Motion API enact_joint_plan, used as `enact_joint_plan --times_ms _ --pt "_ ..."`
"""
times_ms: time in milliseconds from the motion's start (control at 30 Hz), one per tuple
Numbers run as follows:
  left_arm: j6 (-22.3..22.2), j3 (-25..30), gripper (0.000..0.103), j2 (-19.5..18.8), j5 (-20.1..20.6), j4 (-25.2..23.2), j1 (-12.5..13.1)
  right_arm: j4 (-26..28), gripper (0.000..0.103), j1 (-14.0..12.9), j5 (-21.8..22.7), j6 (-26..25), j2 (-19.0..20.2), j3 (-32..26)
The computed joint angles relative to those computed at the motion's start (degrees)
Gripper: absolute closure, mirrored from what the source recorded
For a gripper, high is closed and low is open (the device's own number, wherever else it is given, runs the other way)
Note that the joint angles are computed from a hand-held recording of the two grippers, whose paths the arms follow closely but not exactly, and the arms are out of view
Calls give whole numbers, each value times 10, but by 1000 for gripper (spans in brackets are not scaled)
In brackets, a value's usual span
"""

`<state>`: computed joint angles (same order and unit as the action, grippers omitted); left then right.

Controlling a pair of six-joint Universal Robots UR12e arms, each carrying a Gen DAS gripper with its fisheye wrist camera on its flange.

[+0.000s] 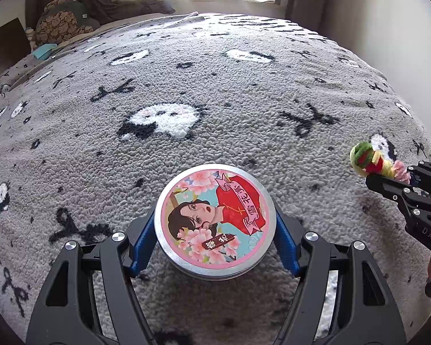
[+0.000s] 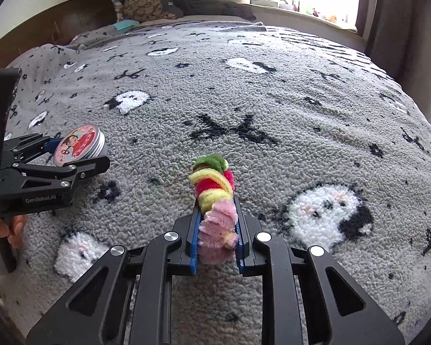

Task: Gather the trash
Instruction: 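Grasp the round tin with the left tool while the right tool grasps the yarn toy, then carry the tin and yarn toy down over the bin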

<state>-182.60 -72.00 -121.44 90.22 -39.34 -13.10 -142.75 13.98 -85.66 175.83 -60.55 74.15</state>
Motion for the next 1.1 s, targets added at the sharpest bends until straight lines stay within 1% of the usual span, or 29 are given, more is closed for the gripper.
enact_joint_plan --times_ms 100,167,300,433,467,733,967,1100 --pt "14 -19 36 21 7 13 -10 -11 83 0 -15 5 -19 21" --pt "20 -33 36 36 9 27 -17 -17 83 -2 -16 9 -33 36" --pt "16 -69 36 72 5 57 -32 -35 83 -7 -17 13 -70 75" --pt "19 -103 36 105 2 76 -49 -59 83 -12 -21 13 -111 118" --pt "19 -112 36 113 5 81 -54 -67 83 -12 -23 12 -125 133" --pt "20 -175 36 174 21 107 -88 -98 83 -16 -29 20 -197 209" --pt "13 -227 36 218 34 136 -109 -131 83 -13 -41 22 -263 279" --pt "9 -254 36 238 36 148 -121 -146 83 -9 -42 25 -291 312"
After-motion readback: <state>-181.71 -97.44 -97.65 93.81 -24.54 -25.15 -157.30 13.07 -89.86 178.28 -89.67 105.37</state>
